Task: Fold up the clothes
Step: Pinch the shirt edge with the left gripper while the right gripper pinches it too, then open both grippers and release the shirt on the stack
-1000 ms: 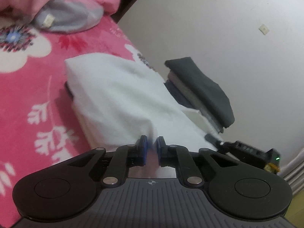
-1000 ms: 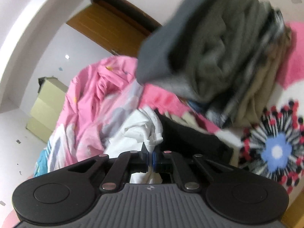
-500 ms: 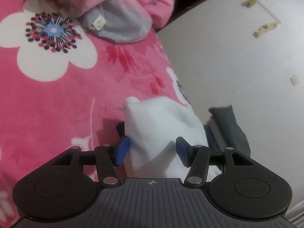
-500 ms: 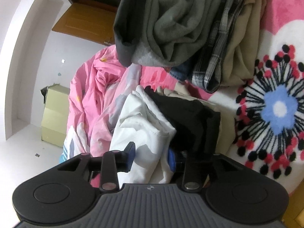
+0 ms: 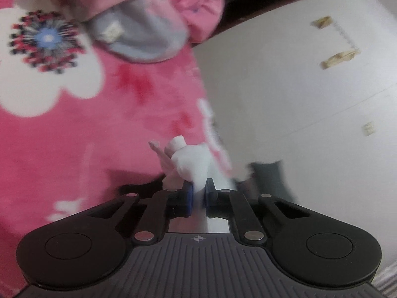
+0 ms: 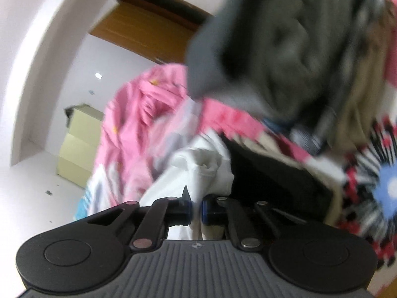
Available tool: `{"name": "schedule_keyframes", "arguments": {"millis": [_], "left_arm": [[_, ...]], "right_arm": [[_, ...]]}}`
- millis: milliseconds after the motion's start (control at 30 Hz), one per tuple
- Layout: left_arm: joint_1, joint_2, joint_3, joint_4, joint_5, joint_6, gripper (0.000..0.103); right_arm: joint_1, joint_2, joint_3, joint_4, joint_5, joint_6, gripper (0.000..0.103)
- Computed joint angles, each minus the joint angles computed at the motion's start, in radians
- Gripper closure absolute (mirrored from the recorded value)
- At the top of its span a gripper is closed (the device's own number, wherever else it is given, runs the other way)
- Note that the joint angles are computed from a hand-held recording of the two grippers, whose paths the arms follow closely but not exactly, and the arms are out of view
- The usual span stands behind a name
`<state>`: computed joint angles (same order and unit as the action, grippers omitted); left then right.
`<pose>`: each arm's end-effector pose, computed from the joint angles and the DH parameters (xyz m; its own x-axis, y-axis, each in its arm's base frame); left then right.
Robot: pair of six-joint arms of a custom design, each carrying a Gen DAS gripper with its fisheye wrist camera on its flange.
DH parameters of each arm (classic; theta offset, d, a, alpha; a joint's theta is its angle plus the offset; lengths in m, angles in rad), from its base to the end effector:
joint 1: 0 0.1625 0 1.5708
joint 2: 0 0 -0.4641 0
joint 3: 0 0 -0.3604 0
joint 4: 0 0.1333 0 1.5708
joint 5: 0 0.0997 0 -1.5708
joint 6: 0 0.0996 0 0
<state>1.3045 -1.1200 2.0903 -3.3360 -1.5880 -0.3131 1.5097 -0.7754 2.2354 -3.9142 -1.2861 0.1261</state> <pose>-0.0169 -0.5621 0.2843 -0.9714 0.0535 0.2313 -0.1208 0.7275 -0.6754 0.1299 -0.5173 0.1456 -0.9586 -0.0772 -0.2740 0.1606 0.6482 -0.7444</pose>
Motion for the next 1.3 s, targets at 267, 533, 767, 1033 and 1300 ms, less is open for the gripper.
{"name": "schedule_keyframes", "arguments": {"millis": [267,533,767,1033,1300], "left_arm": [[0.028,0.055,-0.026,0.015,-0.001,0.013,0.096],[0.058,0.025,0.002,0.03,-0.01,0.022,0.079],[-0.061,-0.087,0.149,-0.128,0.156,0.244,0.076],[-0.298,-0.138,0.364,-0.036,0.126,0.715,0.064],[-0.236,-0.056,0.339,0.06,0.091,0.62,0.066]], "right_arm": [[-0.053,0.01,0.039,-0.048,-0.001,0.023,0.096],[-0.063,-0.006,0.042,0.011,-0.023,-0.008,0.09],[0.068,0.018,0.171,-0.346,-0.269,-0.145,0.079],[0.227,0.076,0.057,-0.305,-0.456,-0.409,0.08],[0.169,0.109,0.07,-0.186,-0.594,-0.37,0.093]]}}
